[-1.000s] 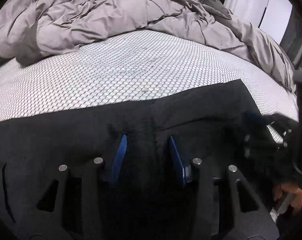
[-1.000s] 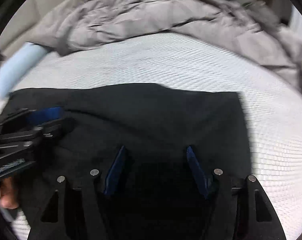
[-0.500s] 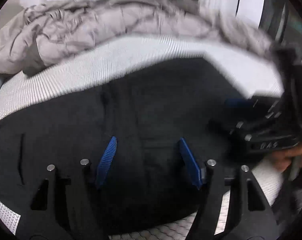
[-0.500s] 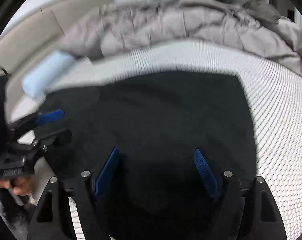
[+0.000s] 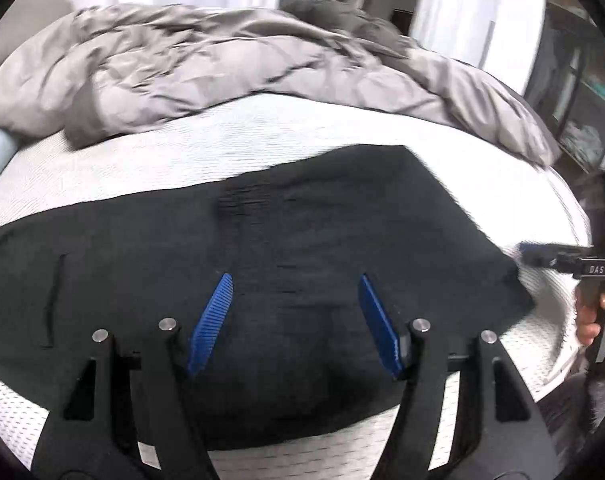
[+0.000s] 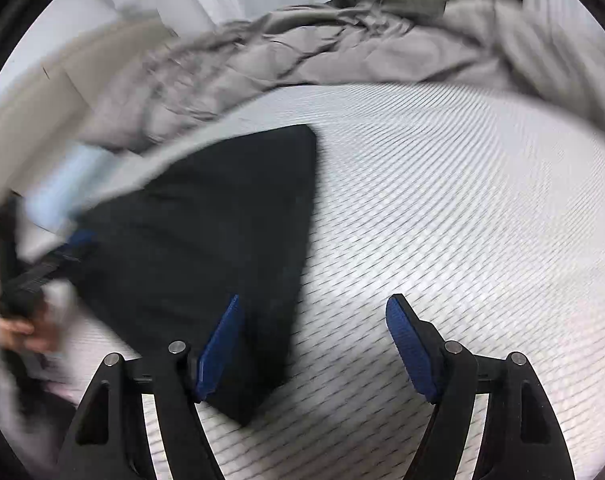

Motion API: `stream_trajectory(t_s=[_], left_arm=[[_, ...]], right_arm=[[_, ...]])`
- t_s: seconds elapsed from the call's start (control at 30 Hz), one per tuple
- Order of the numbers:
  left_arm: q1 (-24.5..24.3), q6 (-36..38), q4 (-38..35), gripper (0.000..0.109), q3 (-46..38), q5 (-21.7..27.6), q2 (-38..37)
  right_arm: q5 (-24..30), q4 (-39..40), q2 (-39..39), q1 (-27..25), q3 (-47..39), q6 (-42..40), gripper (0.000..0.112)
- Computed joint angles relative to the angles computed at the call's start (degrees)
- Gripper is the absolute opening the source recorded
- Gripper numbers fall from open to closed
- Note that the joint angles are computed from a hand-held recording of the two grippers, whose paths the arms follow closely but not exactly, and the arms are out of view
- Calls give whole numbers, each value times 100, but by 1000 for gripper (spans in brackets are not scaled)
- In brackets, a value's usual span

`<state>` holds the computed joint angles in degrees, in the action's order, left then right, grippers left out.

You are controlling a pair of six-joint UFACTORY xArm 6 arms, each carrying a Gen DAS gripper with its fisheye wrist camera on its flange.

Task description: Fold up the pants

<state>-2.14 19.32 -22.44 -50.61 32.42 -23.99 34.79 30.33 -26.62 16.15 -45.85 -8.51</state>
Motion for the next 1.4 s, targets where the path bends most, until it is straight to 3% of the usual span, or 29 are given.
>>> stream_trajectory(t_s=[0.07, 0.13, 0.2, 0.27, 0.4, 0.47, 0.53, 0.6, 0.7, 0.83, 0.87, 0.97, 1.07, 1.13, 1.2, 1.27, 1.33, 1.4], left_arm=[[-303, -17, 82, 63, -136, 35, 181], [-606, -152, 498, 64, -226, 183, 383], [-812, -743, 1355, 64, -171, 98, 502], [-893, -847, 1631, 67, -47, -13, 462], [-874, -733, 1501, 75, 95, -58, 396], [-874, -776, 1526, 75, 165, -107, 358], [-808, -782, 1496, 75, 209, -25, 244], [-591, -441, 866, 75, 183, 213, 73], [-149, -260, 216, 75, 251, 314, -259], [752, -333, -81, 83, 399, 162, -611], [1012, -417, -109, 83, 403, 153, -629], [1845, -890, -204, 84, 404, 277, -602], [2604, -1459, -251, 84, 382, 605, -432], [2996, -1296, -757, 84, 452, 726, -401], [3228, -1103, -1078, 84, 500, 728, -385], [3434, -1070, -1297, 84, 437, 908, -305], [3639, -901, -1694, 84, 471, 1150, -352], [3681, -762, -1983, 84, 582, 1005, -408]], right_arm=[[193, 630, 157, 95, 56, -334, 73], [-7, 467, 388, 302, 47, -201, 61], [-240, 65, 401, 480, 43, -41, 30], [-349, 182, 111, 493, 190, -206, 15], [110, -897, -23, 417, 271, 183, 14], [294, -793, -128, 336, 331, -213, 15], [333, -418, -354, 186, 376, -486, 20], [214, 120, -549, 18, 461, -639, 31], [-387, 521, -566, 70, 570, -310, 33], [-1301, -599, -204, 557, 546, 552, 33], [-1304, -966, -109, 615, 506, 692, 33], [-279, -1753, 418, 506, 74, 1100, 43], [2, -2387, 298, 527, -19, 1448, 48], [-59, -2840, -52, 517, 98, 1921, 57], [-518, -2684, -349, 482, 314, 1866, 81], [-915, -2676, -485, 435, 447, 1958, 85], [-901, -2653, -520, 390, 478, 1991, 85], [-872, -2751, -410, 373, 424, 2153, 85]])
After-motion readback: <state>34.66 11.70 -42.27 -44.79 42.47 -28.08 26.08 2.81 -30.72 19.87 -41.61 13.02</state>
